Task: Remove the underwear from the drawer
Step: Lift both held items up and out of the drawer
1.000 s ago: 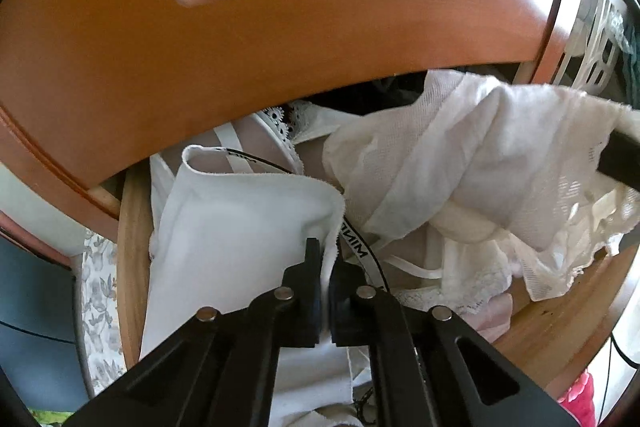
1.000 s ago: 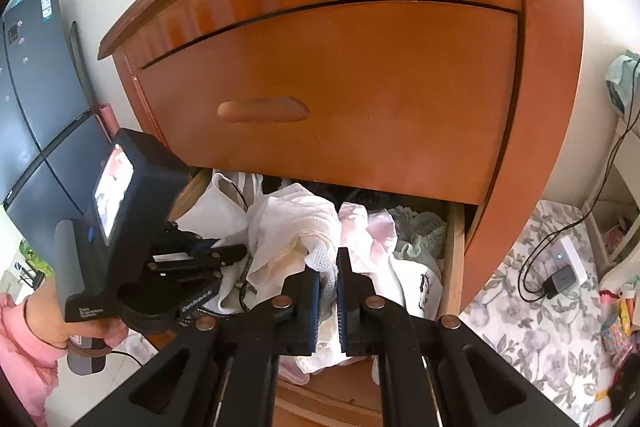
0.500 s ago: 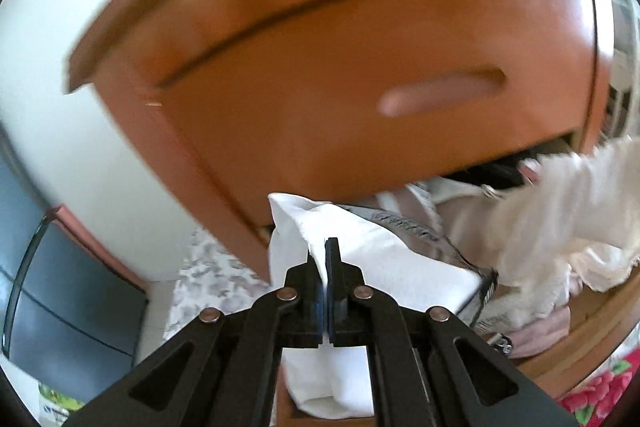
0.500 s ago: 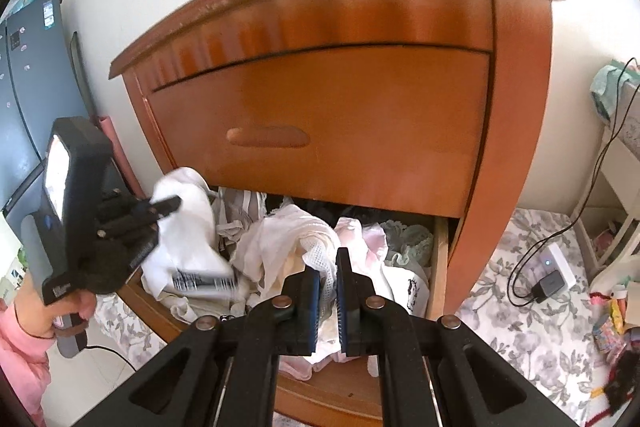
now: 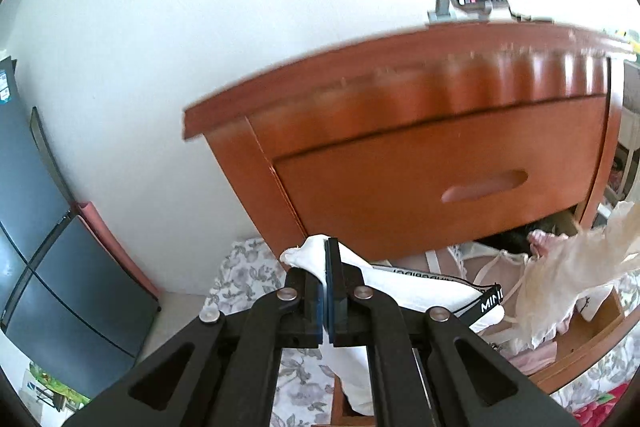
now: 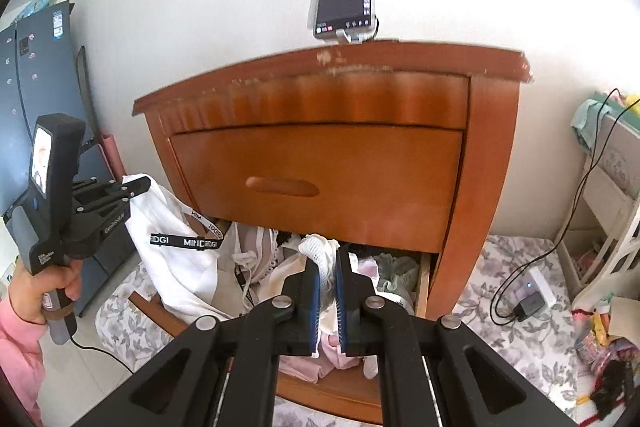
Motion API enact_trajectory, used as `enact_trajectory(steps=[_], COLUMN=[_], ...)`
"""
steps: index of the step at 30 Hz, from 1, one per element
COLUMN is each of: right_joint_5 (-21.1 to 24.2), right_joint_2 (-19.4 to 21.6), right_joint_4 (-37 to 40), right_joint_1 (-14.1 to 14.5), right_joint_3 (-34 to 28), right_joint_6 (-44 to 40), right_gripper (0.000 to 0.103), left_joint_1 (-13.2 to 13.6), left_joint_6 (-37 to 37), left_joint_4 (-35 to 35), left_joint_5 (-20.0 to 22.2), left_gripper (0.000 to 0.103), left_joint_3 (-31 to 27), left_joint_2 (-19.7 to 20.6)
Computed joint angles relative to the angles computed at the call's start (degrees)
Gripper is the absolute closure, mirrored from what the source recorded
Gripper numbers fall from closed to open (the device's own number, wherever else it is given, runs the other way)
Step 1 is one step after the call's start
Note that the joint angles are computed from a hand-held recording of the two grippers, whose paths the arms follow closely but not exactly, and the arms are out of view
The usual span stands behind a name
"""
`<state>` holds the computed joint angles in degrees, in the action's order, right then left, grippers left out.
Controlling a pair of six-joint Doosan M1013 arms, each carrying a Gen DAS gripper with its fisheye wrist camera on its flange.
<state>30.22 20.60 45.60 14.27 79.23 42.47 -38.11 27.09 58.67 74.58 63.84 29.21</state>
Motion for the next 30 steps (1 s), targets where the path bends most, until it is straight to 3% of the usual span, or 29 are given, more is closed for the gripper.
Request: enact_trajectory(steps=[30], right_joint_5=[-7.4], right_joint_2=[-11.9], right_joint_4=[22.8], right_joint_1=[-0.7], right_joint_3=[5.3], right_joint_6=[-22.7], right_gripper=[0.097], left_joint_1=[-6.9], left_joint_6=[-1.4], left_joint_4=[15.1], left_joint_5=[0.4], left_gripper=[0.102], left_joint_3=[-2.5], left_joint_2=[-6.9])
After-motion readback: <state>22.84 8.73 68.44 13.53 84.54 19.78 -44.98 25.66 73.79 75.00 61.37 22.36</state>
